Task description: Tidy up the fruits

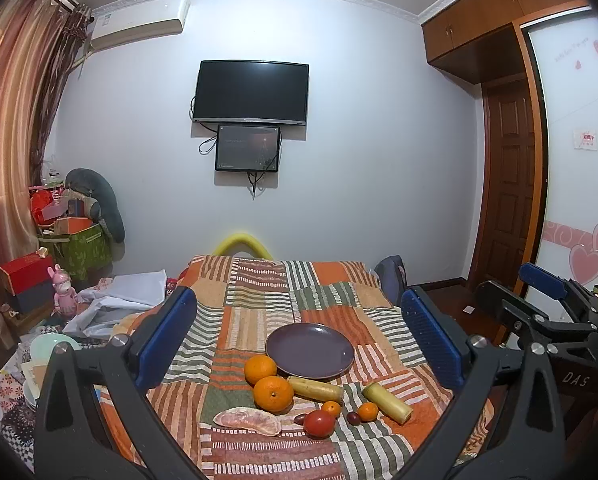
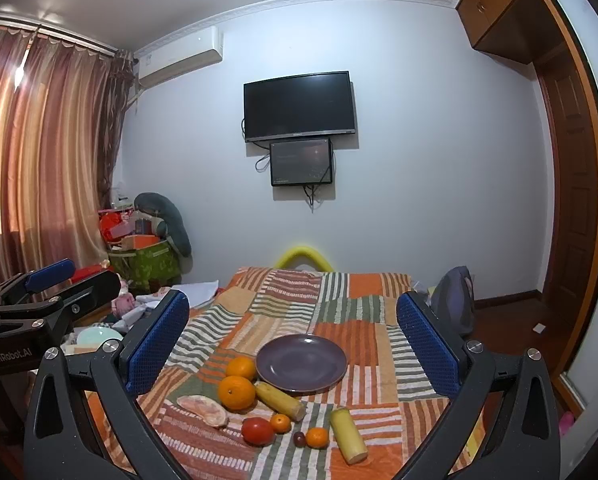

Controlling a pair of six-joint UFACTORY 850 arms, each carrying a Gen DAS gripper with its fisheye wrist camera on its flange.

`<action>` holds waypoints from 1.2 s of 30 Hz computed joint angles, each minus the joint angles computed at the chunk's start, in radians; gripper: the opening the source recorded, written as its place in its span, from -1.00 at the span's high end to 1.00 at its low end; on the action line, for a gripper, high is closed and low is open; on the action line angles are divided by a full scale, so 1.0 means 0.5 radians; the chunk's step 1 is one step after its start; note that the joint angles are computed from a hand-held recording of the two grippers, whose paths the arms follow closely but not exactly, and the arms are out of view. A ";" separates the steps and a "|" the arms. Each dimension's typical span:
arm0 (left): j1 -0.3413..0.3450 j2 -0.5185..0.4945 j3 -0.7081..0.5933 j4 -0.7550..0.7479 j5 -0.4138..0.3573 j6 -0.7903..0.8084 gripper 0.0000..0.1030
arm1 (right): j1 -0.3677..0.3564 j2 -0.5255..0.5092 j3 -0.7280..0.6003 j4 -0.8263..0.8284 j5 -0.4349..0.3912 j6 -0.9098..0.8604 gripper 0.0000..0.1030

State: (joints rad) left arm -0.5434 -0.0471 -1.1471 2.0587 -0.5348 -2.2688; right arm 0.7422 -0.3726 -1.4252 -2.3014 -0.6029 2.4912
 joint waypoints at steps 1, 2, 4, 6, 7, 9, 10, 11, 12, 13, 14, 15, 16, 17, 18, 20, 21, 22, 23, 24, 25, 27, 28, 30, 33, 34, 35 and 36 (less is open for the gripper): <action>-0.001 0.000 0.000 -0.001 0.000 0.000 -1.00 | -0.001 0.000 0.000 0.000 0.001 0.002 -1.00; -0.001 -0.001 -0.001 -0.001 -0.002 0.000 -1.00 | 0.000 -0.001 -0.002 0.000 0.003 0.001 -1.00; 0.000 -0.001 0.001 0.002 -0.003 -0.003 -1.00 | -0.001 -0.001 0.003 -0.006 -0.003 0.009 -1.00; -0.001 0.000 0.002 0.005 -0.002 -0.009 -1.00 | -0.001 0.001 0.006 -0.008 -0.005 0.009 -1.00; -0.002 0.000 0.003 0.005 -0.002 -0.009 -1.00 | -0.001 0.001 0.008 -0.011 -0.007 0.011 -1.00; -0.005 0.002 0.005 0.000 -0.003 -0.009 -1.00 | 0.000 0.003 0.008 -0.008 -0.006 0.005 -1.00; -0.006 0.003 0.006 0.000 -0.003 -0.011 -1.00 | 0.000 0.003 0.008 -0.008 -0.004 0.003 -1.00; -0.006 0.002 0.005 -0.002 -0.003 -0.010 -1.00 | 0.000 0.002 0.008 -0.007 -0.006 0.000 -1.00; -0.007 0.002 0.005 -0.004 -0.001 -0.011 -1.00 | 0.000 0.001 0.004 -0.002 -0.003 -0.007 -1.00; -0.004 0.004 0.008 0.000 0.003 -0.018 -1.00 | 0.000 0.003 0.003 0.001 -0.001 -0.014 -1.00; -0.006 0.005 0.009 -0.001 0.004 -0.018 -1.00 | 0.000 0.002 0.001 0.005 -0.001 -0.020 -1.00; -0.003 0.005 0.007 -0.003 0.008 -0.016 -1.00 | -0.001 0.001 0.000 0.006 0.002 -0.023 -1.00; -0.003 0.005 0.007 -0.002 0.007 -0.017 -1.00 | -0.001 0.001 0.000 0.005 0.005 -0.024 -1.00; -0.005 0.006 0.009 -0.002 0.007 -0.018 -1.00 | 0.000 0.001 -0.001 0.006 0.006 -0.027 -1.00; -0.004 0.004 0.007 -0.001 0.006 -0.020 -1.00 | 0.000 0.002 -0.001 0.008 0.004 -0.030 -1.00; -0.004 0.004 0.007 -0.001 0.007 -0.020 -1.00 | 0.000 0.003 -0.001 0.013 0.004 -0.034 -1.00; -0.002 0.003 0.004 -0.002 0.011 -0.019 -1.00 | 0.000 0.003 0.000 0.012 0.002 -0.031 -1.00; -0.004 0.003 0.004 -0.005 0.008 -0.017 -1.00 | -0.002 0.004 0.002 0.008 0.005 -0.024 -1.00; -0.004 0.003 0.004 -0.006 0.008 -0.018 -1.00 | -0.003 0.005 0.003 0.003 0.009 -0.016 -1.00; -0.002 0.002 0.003 -0.004 0.012 -0.018 -1.00 | -0.004 0.004 0.002 0.002 0.010 -0.015 -1.00; -0.003 0.002 0.003 -0.006 0.012 -0.018 -1.00 | -0.004 0.003 0.001 0.004 0.010 -0.017 -1.00; -0.003 0.002 0.004 -0.005 0.014 -0.021 -1.00 | -0.005 0.003 0.002 0.001 0.009 -0.015 -1.00; -0.003 -0.001 -0.001 -0.011 0.017 -0.015 -1.00 | -0.006 0.004 0.002 -0.002 0.011 -0.012 -1.00; -0.005 -0.001 -0.001 -0.014 0.018 -0.011 -1.00 | -0.006 0.001 -0.002 0.003 0.014 -0.017 -1.00; -0.007 -0.001 -0.001 -0.012 0.019 -0.016 -1.00 | -0.007 0.000 -0.002 0.010 0.015 -0.021 -1.00; -0.002 -0.001 -0.001 -0.010 0.026 -0.019 -1.00 | -0.008 -0.001 -0.002 0.013 0.016 -0.021 -1.00; 0.000 -0.001 -0.004 -0.011 0.030 -0.020 -1.00 | -0.006 -0.001 -0.002 0.015 0.016 -0.021 -1.00; -0.001 -0.002 -0.005 -0.012 0.031 -0.020 -1.00 | -0.008 0.000 0.000 0.013 0.018 -0.018 -1.00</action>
State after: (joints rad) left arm -0.5439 -0.0483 -1.1497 2.0526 -0.5191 -2.2787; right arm 0.7384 -0.3725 -1.4253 -2.2951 -0.5938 2.4825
